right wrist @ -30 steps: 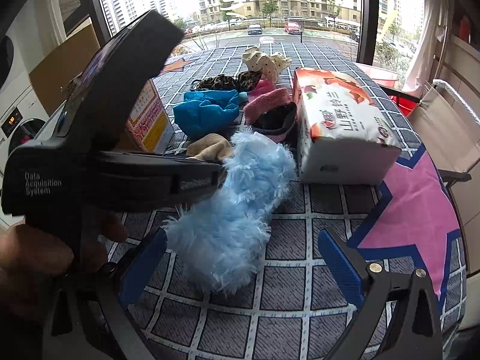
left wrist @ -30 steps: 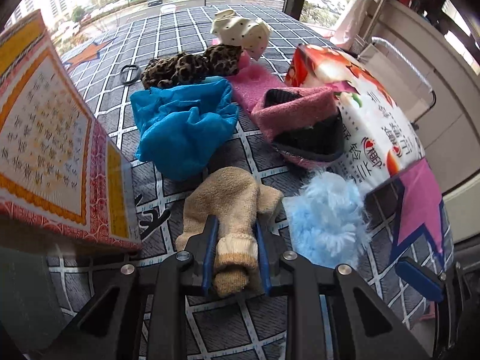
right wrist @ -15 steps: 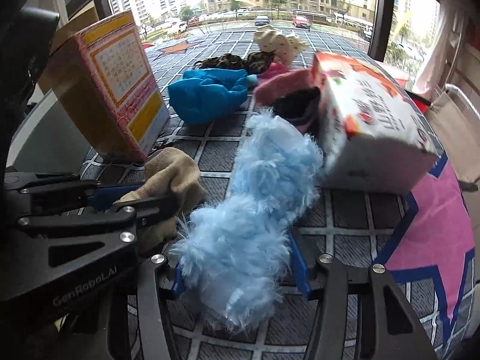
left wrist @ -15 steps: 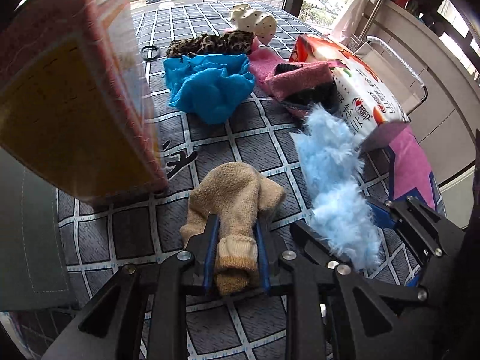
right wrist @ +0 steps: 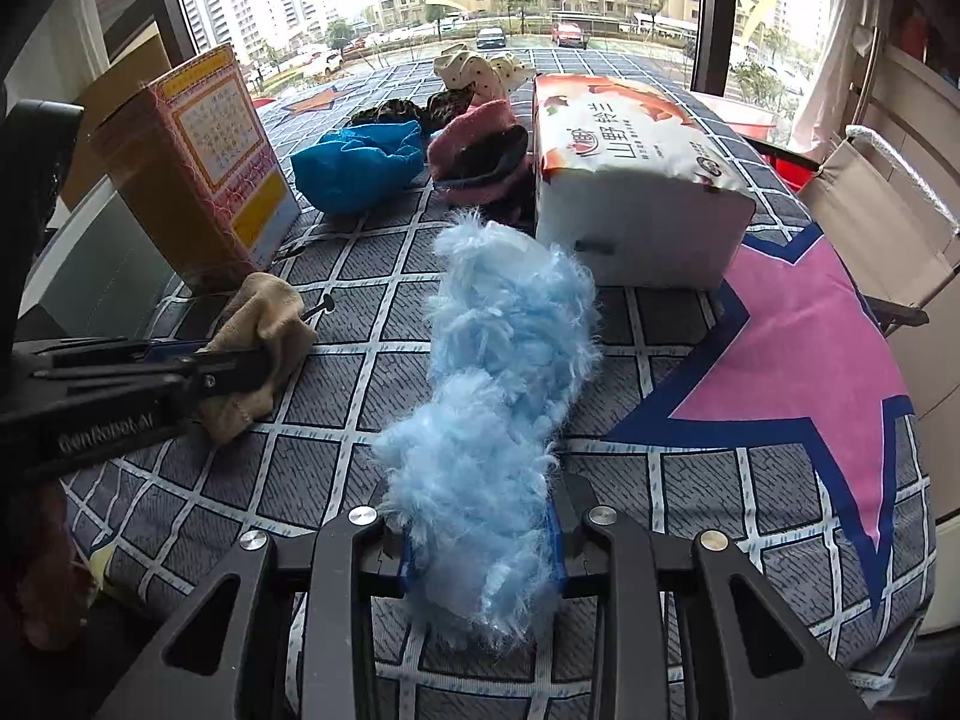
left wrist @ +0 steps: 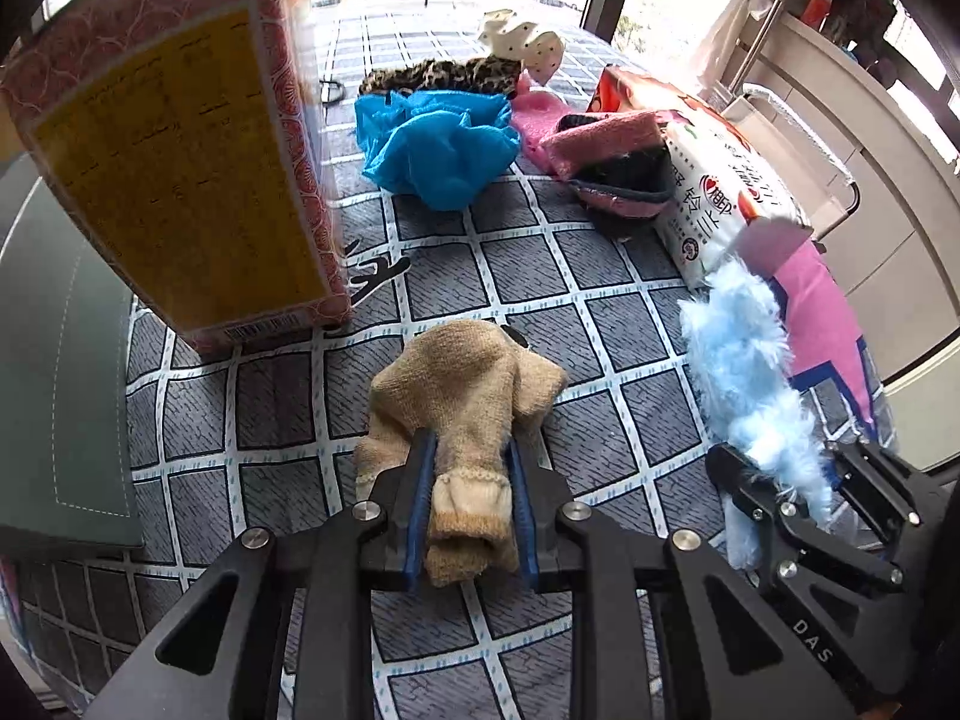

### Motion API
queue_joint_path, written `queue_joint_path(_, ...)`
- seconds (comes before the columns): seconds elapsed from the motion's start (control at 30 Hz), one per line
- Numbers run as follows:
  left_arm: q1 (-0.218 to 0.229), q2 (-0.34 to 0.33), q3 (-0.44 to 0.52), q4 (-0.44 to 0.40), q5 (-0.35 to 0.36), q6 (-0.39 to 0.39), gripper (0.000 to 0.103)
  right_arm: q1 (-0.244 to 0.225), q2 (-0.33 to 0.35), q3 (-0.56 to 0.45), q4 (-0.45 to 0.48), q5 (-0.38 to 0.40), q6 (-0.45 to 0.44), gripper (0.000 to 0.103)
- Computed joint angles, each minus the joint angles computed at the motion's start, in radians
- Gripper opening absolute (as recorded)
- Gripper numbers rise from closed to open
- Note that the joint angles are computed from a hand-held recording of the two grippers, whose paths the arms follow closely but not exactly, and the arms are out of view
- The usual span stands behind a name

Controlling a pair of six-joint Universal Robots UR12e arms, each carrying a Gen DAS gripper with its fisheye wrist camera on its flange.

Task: Organize soft objects
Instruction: 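Close the left gripper on the beige sock while the right gripper grasps the fluffy toy, then lift the beige sock with the left gripper while the right gripper carries the fluffy toy toward the white box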

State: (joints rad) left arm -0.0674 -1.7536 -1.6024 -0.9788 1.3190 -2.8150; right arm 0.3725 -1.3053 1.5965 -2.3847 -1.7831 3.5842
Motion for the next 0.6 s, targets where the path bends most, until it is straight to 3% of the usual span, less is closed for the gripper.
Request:
queue_joint_path(0.3,0.006,-0.006,0.005,0.009,-0.027,-0.01,0.028,0.003,0.003,-0.006,-0.001,-0.01,0.001,0.035)
queue_joint_path(0.43,0.01,-0.016,0.009,0.001,-0.099,0.034,0.062,-0.001,0.009,-0.017,-0.021,0.007,-0.01,0.036)
queue_joint_path(0.5,-0.009,-0.01,-0.008,0.049,-0.04,0.064,0.059,-0.003,0.015,-0.019,-0.029,0.019,-0.004,0.035)
queue_joint_path(0.57,-0.031,0.0,-0.035,0.118,0.04,0.102,0.047,-0.005,0.017,-0.01,-0.047,0.03,0.005,0.035)
queue_joint_path(0.6,-0.031,0.002,-0.04,0.128,0.041,0.105,0.043,-0.005,0.016,-0.007,-0.052,0.03,0.004,0.035)
